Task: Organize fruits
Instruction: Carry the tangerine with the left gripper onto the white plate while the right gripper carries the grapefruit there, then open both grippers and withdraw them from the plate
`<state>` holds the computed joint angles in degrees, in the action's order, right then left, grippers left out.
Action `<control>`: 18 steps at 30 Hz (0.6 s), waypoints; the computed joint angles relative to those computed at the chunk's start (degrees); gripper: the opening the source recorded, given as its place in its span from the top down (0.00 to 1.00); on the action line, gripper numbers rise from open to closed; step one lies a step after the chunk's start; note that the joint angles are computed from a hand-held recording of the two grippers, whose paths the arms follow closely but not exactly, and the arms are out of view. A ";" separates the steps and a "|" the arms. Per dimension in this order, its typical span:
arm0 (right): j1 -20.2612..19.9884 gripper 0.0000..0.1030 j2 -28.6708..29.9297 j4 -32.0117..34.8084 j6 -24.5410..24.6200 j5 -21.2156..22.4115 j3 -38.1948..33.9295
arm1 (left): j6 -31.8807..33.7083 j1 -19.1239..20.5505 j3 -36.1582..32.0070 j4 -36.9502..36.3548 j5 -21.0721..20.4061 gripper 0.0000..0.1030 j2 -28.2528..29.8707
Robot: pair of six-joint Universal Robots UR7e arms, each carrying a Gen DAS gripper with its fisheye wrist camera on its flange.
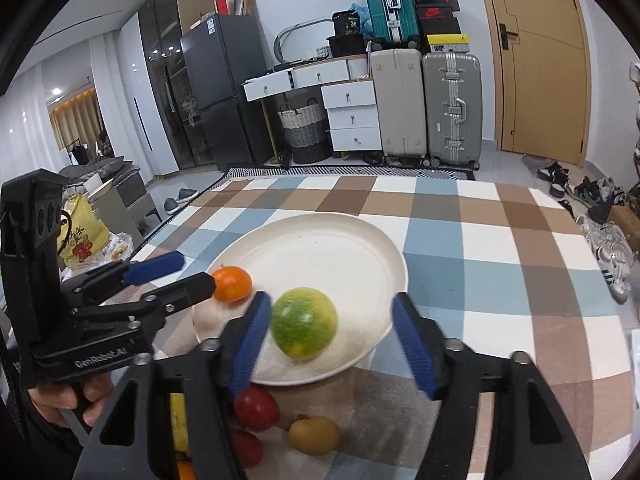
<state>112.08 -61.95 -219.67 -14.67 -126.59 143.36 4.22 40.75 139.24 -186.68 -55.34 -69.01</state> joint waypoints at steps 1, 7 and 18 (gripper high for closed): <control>0.18 0.20 -0.33 -0.22 -0.05 0.02 0.37 | 0.01 -0.42 0.54 -0.04 0.37 0.20 -0.63; 1.47 0.01 -2.28 1.46 0.77 -2.10 2.10 | -1.42 -3.63 4.32 2.86 3.30 0.10 -5.81; 4.77 0.00 -6.25 6.53 6.29 -5.20 6.34 | -10.15 -10.14 11.25 13.70 6.76 0.01 -17.17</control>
<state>116.84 -68.20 -213.14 -8.38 -131.79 149.69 -5.94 30.61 150.49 -172.98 -48.58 -86.18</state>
